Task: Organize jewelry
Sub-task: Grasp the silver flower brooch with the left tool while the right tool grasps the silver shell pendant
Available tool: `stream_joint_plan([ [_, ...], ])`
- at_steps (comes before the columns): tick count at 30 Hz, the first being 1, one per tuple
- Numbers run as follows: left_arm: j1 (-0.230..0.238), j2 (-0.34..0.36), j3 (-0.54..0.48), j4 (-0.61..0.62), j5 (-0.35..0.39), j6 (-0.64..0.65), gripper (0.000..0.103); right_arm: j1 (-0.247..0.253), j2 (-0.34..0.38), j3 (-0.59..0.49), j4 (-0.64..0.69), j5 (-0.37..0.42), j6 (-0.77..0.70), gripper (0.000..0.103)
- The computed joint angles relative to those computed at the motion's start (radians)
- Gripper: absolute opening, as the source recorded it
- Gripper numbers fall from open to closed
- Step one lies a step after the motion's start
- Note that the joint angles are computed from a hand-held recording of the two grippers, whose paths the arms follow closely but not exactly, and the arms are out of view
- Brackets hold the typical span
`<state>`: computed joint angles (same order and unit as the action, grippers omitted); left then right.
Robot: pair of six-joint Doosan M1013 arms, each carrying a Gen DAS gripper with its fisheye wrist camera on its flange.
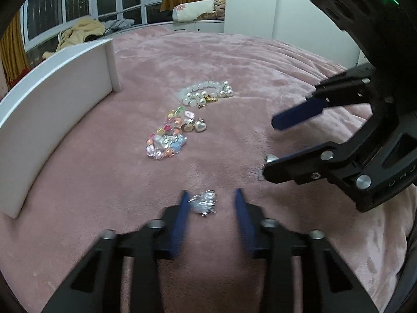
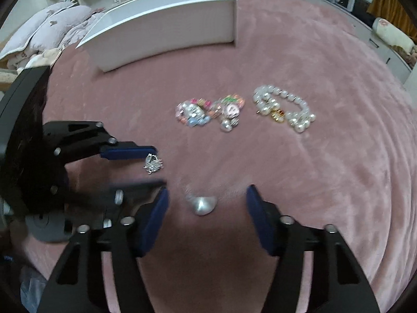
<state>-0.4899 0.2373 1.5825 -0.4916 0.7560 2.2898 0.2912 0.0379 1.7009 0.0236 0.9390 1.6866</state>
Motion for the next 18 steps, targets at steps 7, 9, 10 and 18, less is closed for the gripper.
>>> stream_joint_plan([
  [7,0.023,0.001,-0.001,-0.050,0.007,0.021,0.023,0.009,0.027,-0.011,0.032,0.058,-0.062,0.041],
  [9,0.024,0.001,-0.004,-0.046,0.008,0.016,0.023,0.012,0.027,-0.010,0.025,0.051,-0.064,0.034],
  [10,0.025,0.000,-0.005,-0.044,0.011,0.014,0.024,0.013,0.024,-0.009,0.013,0.041,-0.057,0.031],
  [18,0.034,-0.014,-0.002,-0.021,0.013,0.003,0.024,0.015,0.025,-0.012,-0.015,0.052,-0.040,0.026],
])
